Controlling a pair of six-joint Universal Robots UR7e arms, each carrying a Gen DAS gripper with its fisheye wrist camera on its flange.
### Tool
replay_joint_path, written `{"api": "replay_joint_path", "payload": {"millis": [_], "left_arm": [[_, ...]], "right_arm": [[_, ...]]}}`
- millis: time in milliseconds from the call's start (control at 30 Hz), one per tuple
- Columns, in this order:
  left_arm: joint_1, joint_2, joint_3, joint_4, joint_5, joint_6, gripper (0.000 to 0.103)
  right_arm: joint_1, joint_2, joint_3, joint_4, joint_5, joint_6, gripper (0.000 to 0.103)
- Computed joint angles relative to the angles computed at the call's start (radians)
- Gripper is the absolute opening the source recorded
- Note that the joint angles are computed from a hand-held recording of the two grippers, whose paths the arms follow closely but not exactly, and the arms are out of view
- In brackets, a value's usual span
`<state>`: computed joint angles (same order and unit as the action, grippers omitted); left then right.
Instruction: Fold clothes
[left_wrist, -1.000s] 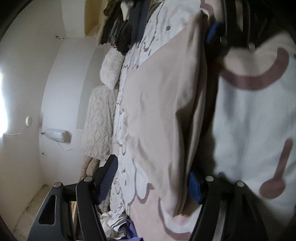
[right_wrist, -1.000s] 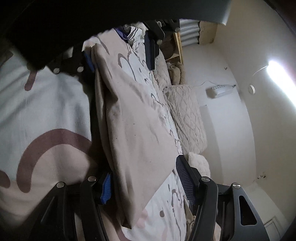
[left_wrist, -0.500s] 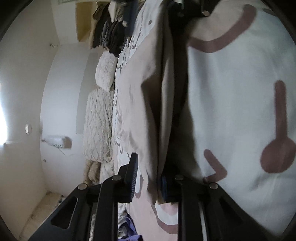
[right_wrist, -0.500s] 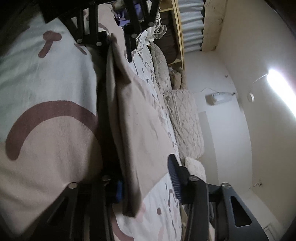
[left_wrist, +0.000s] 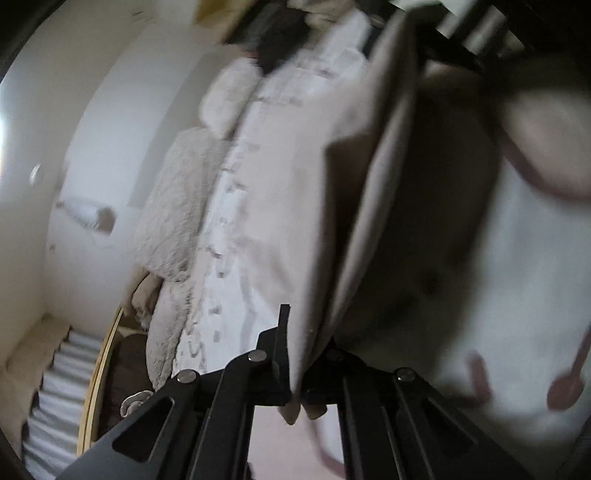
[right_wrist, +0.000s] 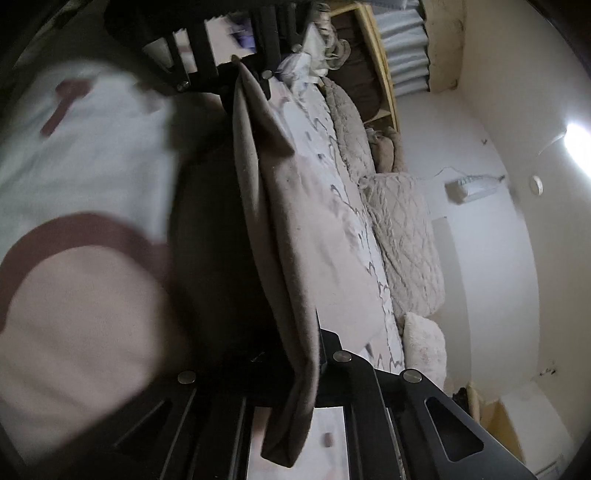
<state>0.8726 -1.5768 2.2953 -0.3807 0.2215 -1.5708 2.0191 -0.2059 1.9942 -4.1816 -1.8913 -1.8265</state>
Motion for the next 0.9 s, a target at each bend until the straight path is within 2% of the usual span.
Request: {"api": "replay_joint_path", "payload": {"millis": [33, 100, 200, 333, 433, 600, 700, 900], "left_arm": [[-0.01, -0.016, -0.02, -0.038, 0.006, 0.022, 0.004], [-0.015, -0.057, -0.041, -0.186, 0.051, 0.142, 0.004], [-0.043, -0.057, -0.092, -0.368, 0.1, 0.253, 0.004], [-0.071, 0.03, -0.285, -0.349, 0.205, 0.206, 0.004], [-0.128, 0.096, -0.425, -0.285, 0.279, 0.151, 0.004], [-0.207, 0.232, -0.64, -0.187, 0.409, -0.01, 0.004], [-0.23, 0.365, -0.846, 0.027, 0.456, -0.197, 0.004], [-0.228, 0.676, -1.288, 0.422, 0.594, -0.499, 0.004]], "right_arm": [[0.011, -0.035, -0.009, 0.052, -0.008, 0.04, 0.006], [0.031, -0.103, -0.03, 0.153, -0.019, 0.123, 0.006], [0.06, -0.199, -0.099, 0.304, -0.036, 0.237, 0.006], [0.101, -0.319, -0.205, 0.478, -0.084, 0.33, 0.005], [0.131, -0.396, -0.278, 0.519, -0.122, 0.307, 0.005], [0.184, -0.494, -0.45, 0.587, -0.214, 0.244, 0.005], [0.2, -0.554, -0.502, 0.558, -0.256, 0.17, 0.005], [0.177, -0.654, -0.565, 0.575, -0.357, 0.132, 0.005]]}}
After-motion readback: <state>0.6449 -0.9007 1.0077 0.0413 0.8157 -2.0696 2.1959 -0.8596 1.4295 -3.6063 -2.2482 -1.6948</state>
